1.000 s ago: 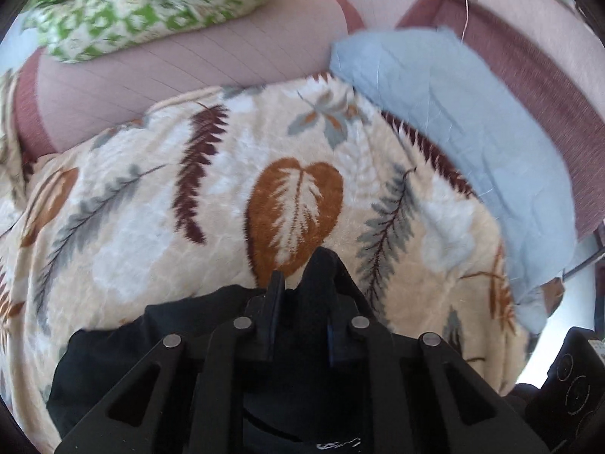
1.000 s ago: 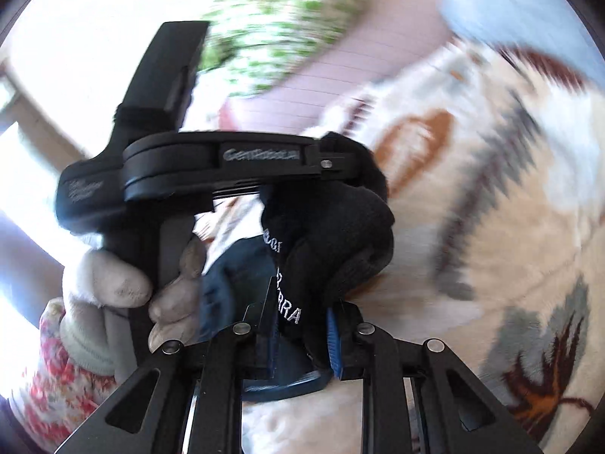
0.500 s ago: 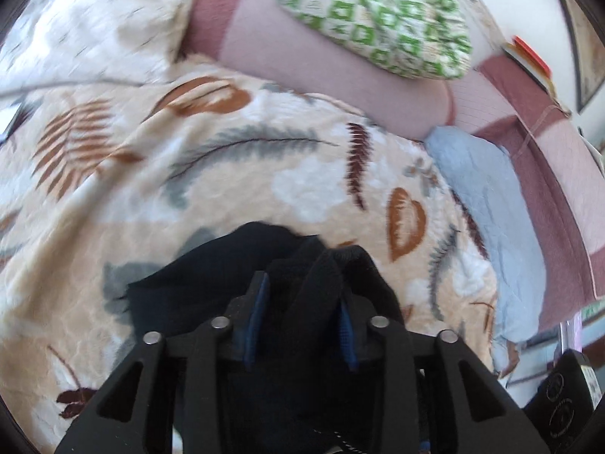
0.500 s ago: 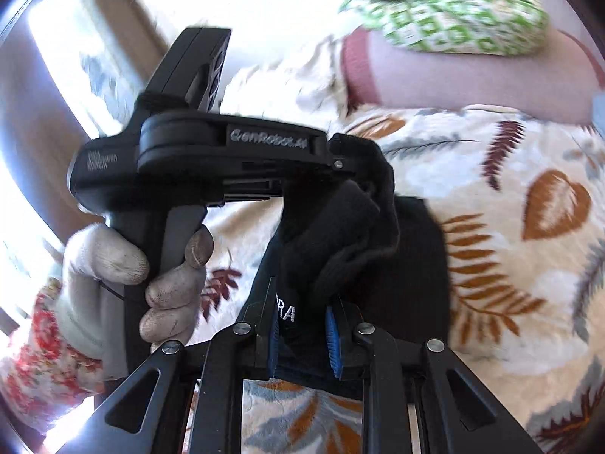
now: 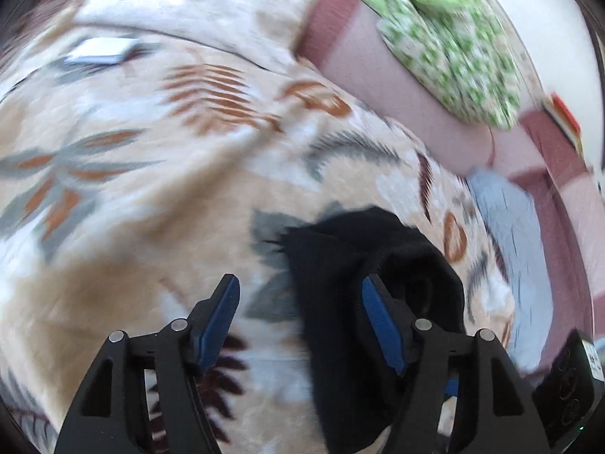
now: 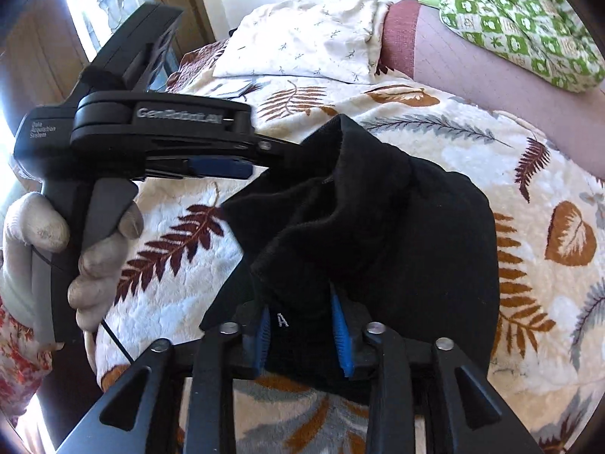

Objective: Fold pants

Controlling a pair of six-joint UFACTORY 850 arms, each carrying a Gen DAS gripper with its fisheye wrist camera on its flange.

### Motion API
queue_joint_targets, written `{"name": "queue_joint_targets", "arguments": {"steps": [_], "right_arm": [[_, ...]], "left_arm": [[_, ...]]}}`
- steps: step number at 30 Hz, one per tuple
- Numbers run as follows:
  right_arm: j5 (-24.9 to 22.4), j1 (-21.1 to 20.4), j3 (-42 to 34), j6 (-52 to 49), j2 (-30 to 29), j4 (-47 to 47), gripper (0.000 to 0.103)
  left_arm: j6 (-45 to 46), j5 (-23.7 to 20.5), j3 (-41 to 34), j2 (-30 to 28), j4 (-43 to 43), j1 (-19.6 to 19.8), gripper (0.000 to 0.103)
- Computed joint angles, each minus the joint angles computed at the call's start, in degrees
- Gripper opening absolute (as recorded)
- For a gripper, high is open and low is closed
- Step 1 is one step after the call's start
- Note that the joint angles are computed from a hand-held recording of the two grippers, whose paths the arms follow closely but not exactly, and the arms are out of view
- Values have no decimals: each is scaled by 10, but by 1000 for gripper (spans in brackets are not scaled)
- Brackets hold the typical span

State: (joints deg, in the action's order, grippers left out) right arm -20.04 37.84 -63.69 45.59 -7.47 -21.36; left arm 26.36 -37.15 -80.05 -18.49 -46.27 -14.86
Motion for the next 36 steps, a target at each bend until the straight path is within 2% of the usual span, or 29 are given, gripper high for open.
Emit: {"name": "queue_joint_targets", "arguments": {"steps": [1, 3, 5, 7, 9, 11, 13, 15, 17, 20, 23, 27, 31, 33, 36], "right_arm": [[15, -2, 9, -50, 14, 52, 63], [21, -2, 15, -107, 32, 105, 64], [17, 0, 15, -70, 46, 70, 64], [0, -5, 2, 27, 50, -17, 64], [-21, -17, -24, 55, 36, -33, 61], [-37, -33, -59, 21, 6, 6, 52], [-69, -47, -103, -32, -38, 68, 47], [-111, -50, -147, -29, -82, 66, 44], [-123, -56, -178, -58, -118, 111, 42], [-132, -56, -212, -84, -157, 167, 42], [-146, -44, -231, -70, -176, 142, 44], [-192, -29, -254, -75, -180, 87, 49], [-163, -23, -246, -49, -155, 50, 48], [-177, -18, -270, -49, -171, 40, 48], [-201, -24, -314, -87, -212, 83, 48]], "left_arm": [[-30, 36, 22, 18, 16, 3, 67], [-25, 75, 62, 49, -11, 10, 67], [24, 78, 89, 69, -74, 16, 67], [54, 88, 106, 84, -108, 13, 67], [98, 75, 117, 90, -156, 12, 67], [131, 51, 126, 88, -196, 15, 67], [118, 42, 125, 79, -190, 15, 67], [107, 25, 127, 71, -197, 25, 67], [106, 8, 126, 62, -222, 41, 67], [97, 19, 125, 62, -220, 54, 67], [96, 32, 128, 67, -221, 60, 67], [96, 31, 126, 66, -220, 58, 67], [96, 37, 126, 70, -214, 55, 67], [95, 37, 127, 71, -211, 54, 67], [104, 34, 133, 78, -216, 53, 67]]}}
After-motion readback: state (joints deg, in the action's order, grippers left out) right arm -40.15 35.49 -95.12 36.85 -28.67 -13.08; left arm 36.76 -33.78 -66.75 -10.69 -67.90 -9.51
